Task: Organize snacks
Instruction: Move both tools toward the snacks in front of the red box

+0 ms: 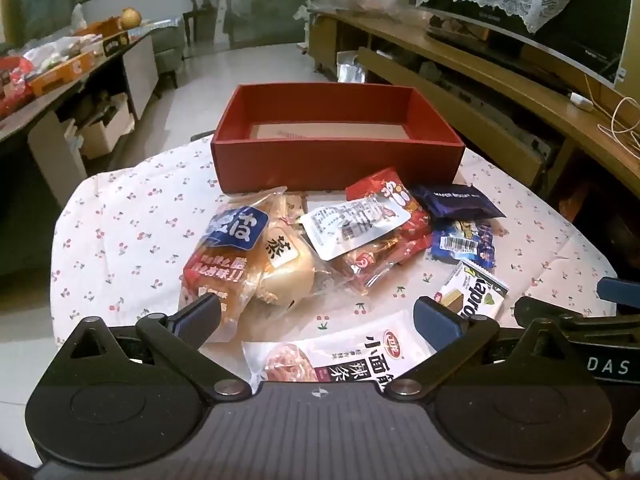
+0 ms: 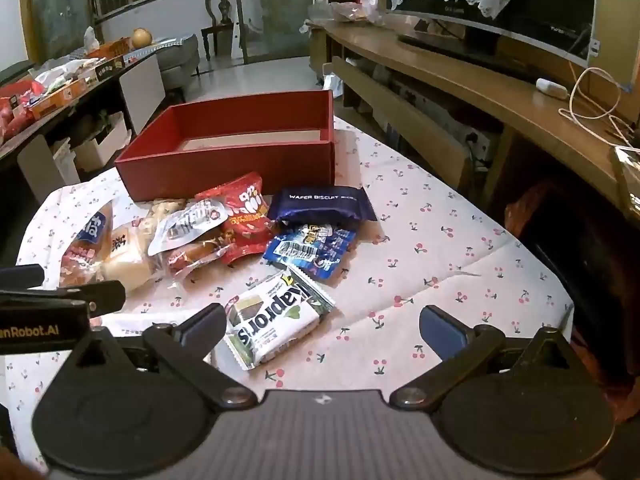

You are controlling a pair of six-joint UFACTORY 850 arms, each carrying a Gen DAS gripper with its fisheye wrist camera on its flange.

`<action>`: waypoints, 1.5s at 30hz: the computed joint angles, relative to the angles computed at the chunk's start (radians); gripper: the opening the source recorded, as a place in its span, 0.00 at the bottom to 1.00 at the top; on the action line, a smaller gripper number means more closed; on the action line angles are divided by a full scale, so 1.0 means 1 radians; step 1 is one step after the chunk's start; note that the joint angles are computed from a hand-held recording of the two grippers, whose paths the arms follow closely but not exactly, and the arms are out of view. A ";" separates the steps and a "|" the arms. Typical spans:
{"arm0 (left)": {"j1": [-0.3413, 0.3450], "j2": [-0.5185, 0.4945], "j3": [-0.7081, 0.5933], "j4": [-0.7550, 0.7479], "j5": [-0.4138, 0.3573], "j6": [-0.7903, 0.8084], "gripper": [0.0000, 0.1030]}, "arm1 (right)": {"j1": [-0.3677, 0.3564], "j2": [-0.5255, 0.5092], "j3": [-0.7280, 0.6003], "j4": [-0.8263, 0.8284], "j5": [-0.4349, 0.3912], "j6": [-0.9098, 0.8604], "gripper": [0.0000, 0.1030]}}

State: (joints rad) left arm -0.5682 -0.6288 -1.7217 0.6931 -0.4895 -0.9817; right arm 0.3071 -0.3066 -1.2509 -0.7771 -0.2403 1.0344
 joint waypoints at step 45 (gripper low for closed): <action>-0.001 -0.007 -0.002 -0.070 -0.008 0.083 1.00 | 0.004 -0.026 -0.028 0.139 -0.050 -0.153 1.00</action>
State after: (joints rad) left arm -0.5690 -0.6354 -1.7236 0.6233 -0.4970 -0.8985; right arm 0.3109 -0.3330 -1.2794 -0.6380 -0.2900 0.8811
